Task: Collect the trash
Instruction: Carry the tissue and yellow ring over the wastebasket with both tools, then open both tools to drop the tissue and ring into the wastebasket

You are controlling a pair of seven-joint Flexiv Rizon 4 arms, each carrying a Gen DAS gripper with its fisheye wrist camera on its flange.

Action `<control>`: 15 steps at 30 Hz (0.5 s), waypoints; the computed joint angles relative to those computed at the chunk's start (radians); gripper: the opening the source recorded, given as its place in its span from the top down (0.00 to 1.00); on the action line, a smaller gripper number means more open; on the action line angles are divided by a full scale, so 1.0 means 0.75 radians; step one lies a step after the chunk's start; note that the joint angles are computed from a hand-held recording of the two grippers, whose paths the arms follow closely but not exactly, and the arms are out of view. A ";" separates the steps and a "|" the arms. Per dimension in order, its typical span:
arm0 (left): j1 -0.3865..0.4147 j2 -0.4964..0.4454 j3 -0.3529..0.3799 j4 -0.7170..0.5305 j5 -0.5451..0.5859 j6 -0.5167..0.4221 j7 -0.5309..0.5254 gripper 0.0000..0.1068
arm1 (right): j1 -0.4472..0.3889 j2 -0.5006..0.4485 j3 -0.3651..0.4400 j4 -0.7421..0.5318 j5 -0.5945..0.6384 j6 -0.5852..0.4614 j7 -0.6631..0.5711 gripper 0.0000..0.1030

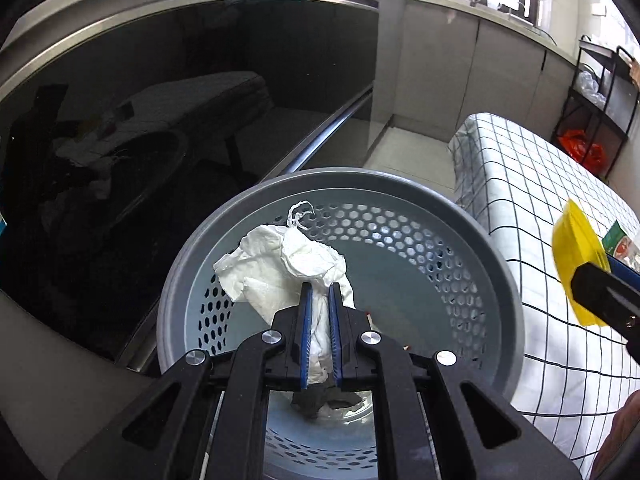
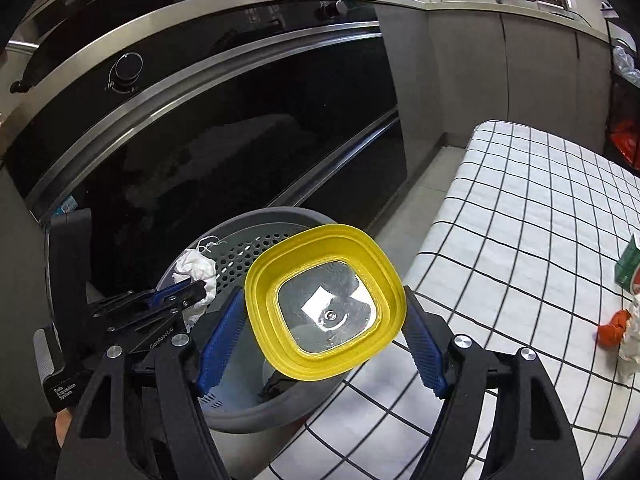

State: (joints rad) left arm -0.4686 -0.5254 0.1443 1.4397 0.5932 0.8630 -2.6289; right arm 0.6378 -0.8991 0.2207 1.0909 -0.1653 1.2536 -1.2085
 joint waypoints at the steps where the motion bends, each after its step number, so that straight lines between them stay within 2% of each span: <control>1: 0.005 0.001 -0.001 0.006 -0.006 -0.002 0.002 0.91 | -0.004 -0.032 0.025 -0.060 -0.003 -0.043 -0.022 0.29; 6: 0.036 -0.001 -0.015 0.030 -0.055 0.018 0.023 0.88 | 0.017 -0.157 0.065 -0.290 0.027 -0.206 -0.150 0.29; 13: 0.037 -0.024 -0.015 0.019 -0.102 0.001 0.046 0.88 | 0.035 -0.192 0.059 -0.373 0.114 -0.262 -0.271 0.29; 15: 0.031 -0.033 -0.011 0.003 -0.101 -0.011 0.041 0.85 | 0.041 -0.185 0.055 -0.368 0.138 -0.259 -0.284 0.29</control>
State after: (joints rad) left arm -0.4452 -0.5501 0.1364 1.4416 0.5171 0.8551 -2.5979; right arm 0.6682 -1.0380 0.2622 0.8153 -0.0616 1.0591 -1.4218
